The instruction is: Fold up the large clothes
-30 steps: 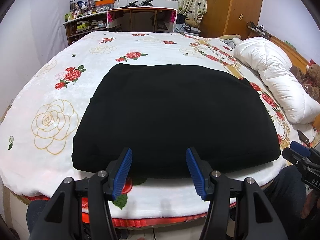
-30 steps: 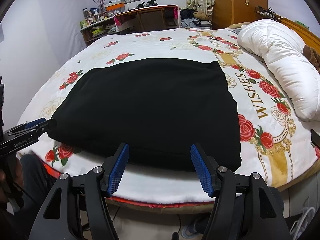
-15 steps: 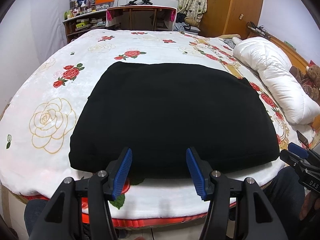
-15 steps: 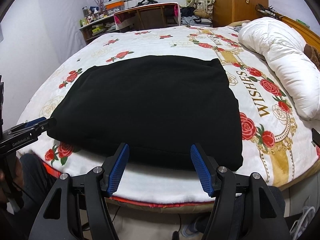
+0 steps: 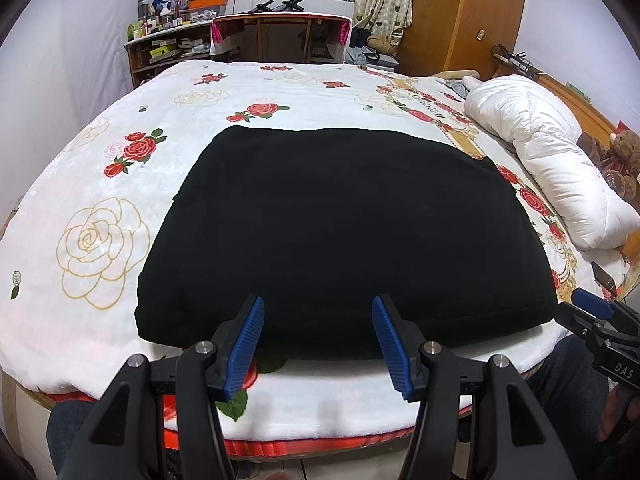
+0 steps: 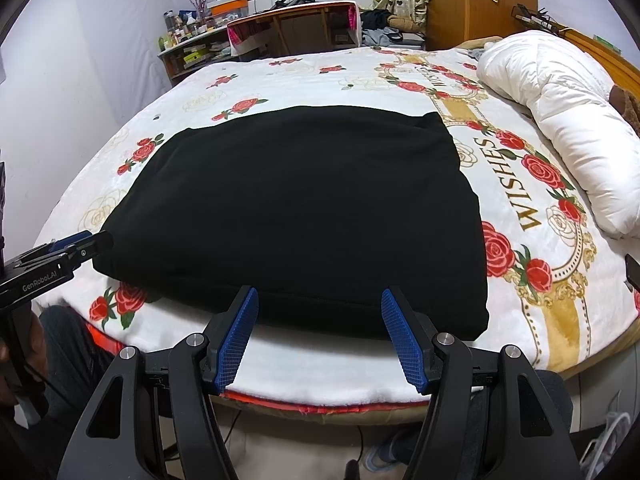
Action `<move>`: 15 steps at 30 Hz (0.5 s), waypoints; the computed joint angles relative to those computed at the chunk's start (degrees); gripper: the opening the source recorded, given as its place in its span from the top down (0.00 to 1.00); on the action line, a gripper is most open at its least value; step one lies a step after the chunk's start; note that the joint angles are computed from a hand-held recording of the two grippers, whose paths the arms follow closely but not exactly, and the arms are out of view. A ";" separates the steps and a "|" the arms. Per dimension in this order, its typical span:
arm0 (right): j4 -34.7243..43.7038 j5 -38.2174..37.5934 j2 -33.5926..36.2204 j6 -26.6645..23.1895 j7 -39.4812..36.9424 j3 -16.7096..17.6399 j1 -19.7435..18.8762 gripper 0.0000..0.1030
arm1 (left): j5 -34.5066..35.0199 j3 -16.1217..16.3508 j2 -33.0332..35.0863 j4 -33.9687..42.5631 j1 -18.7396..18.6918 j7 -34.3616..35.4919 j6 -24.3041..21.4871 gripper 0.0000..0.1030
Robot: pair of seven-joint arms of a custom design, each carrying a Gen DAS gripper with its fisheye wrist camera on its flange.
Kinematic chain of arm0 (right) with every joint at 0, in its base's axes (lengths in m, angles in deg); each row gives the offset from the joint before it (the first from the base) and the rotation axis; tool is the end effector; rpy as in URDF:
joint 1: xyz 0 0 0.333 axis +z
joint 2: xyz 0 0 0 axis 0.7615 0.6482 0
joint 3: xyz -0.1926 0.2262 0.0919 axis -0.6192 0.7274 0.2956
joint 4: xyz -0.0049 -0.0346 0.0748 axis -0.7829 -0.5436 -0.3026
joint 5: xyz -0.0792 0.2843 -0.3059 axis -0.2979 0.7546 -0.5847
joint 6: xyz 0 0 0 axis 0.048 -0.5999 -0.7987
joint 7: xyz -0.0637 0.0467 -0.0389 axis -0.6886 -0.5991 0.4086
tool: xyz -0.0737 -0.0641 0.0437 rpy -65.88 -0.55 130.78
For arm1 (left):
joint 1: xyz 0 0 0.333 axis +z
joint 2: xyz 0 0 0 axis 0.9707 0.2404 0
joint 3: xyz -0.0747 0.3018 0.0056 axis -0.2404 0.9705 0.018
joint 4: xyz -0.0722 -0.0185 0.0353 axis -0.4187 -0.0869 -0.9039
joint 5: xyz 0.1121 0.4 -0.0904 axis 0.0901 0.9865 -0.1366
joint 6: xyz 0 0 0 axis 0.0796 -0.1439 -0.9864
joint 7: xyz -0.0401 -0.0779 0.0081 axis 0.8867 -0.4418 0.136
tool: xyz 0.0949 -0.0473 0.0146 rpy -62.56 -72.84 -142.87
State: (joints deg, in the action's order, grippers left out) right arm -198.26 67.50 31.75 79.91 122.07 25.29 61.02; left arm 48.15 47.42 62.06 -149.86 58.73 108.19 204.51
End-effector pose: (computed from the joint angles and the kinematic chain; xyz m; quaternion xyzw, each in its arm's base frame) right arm 0.3968 0.1392 0.5921 -0.7231 0.6020 -0.1674 0.2944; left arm 0.3992 -0.2962 0.5936 -0.6978 0.6274 -0.2676 0.2187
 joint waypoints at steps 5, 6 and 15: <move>-0.05 -0.03 -0.02 -0.02 0.14 0.03 0.04 0.37 | -0.09 0.18 -0.18 -0.19 -0.03 0.16 0.30 0.43; 0.04 -0.09 0.01 -0.03 0.06 -0.01 0.02 0.37 | -0.15 0.21 -0.18 -0.20 -0.04 0.21 0.32 0.43; 0.05 -0.11 0.14 -0.06 0.06 -0.04 0.02 0.37 | -0.27 0.24 -0.12 -0.17 -0.08 0.71 0.49 0.43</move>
